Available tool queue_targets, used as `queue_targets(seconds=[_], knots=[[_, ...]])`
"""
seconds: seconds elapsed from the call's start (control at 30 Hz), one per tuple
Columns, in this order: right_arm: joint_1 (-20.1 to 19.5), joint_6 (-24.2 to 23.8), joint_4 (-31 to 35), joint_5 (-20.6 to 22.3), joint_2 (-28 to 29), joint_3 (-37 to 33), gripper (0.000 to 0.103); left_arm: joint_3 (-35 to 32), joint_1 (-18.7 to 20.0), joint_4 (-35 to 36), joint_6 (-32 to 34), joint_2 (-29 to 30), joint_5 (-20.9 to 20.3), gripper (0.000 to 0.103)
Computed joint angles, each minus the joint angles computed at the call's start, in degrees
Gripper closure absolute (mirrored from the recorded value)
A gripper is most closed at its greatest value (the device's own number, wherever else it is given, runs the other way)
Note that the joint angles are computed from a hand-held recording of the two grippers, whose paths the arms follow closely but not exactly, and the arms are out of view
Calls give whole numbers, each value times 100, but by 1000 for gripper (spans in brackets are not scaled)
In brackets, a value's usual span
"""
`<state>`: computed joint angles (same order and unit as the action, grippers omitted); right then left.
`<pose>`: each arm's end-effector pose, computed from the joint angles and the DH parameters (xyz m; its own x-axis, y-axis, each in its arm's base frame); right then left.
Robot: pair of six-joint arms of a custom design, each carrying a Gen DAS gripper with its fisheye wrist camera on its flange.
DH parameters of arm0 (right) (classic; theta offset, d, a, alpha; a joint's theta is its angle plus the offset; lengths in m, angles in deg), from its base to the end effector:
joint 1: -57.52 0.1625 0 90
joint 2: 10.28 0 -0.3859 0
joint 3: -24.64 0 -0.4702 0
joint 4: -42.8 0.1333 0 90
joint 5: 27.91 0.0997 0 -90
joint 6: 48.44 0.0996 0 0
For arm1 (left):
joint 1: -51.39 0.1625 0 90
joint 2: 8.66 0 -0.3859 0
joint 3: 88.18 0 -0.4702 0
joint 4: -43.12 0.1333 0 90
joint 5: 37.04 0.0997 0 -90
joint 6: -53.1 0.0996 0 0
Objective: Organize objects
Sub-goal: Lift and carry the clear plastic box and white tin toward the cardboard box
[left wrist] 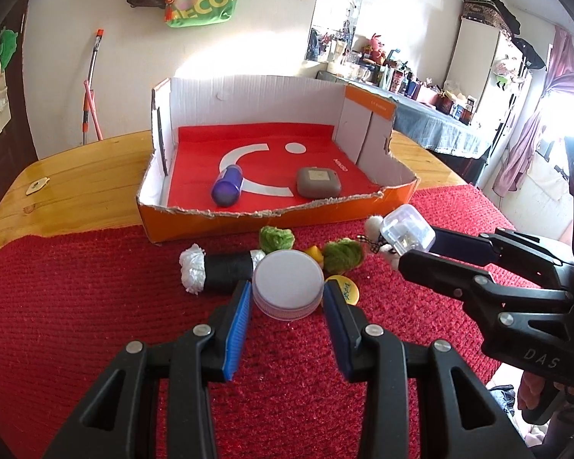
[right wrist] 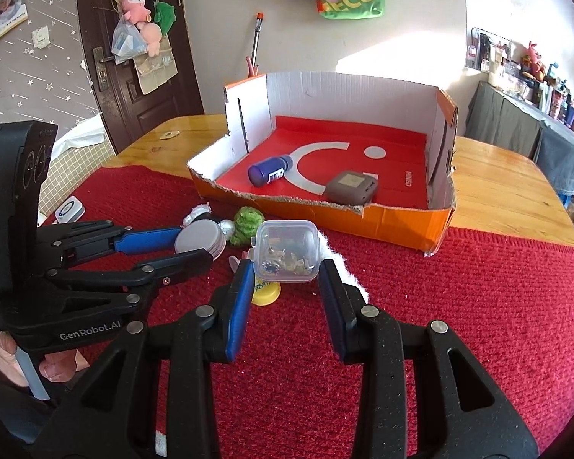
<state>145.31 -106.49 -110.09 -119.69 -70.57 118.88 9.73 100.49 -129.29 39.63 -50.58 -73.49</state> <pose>0.1025 -0.7212 0.1962 -0.5569 -0.7137 0.4250 -0.8291 0.5082 -0.2330 -0.2746 -0.6429 0.0219 -0.8012 -0.0425 -0.5969 0.4110 0.6859 -0.6005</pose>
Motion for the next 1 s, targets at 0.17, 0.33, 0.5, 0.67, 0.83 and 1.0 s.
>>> queue_targets(seconds=[0.17, 0.33, 0.5, 0.67, 0.83, 1.0], knots=[[20, -34, 25, -21, -9, 8, 69, 39, -11, -34, -10, -40, 22, 63], [-9, 29, 240, -52, 11, -20, 69, 79, -47, -89, 8, -60, 128, 63], [-66, 59, 610, -125, 7, 26, 69, 125, -107, -201, 106, -84, 246, 63], [-148, 248, 1194, -150, 42, 6, 69, 167, -132, -229, 114, -106, 289, 63], [-181, 255, 1373, -162, -15, 114, 69, 189, -151, -223, 114, -102, 258, 63], [-191, 234, 1405, -179, -73, 141, 69, 215, -168, -225, 87, -93, 234, 63]])
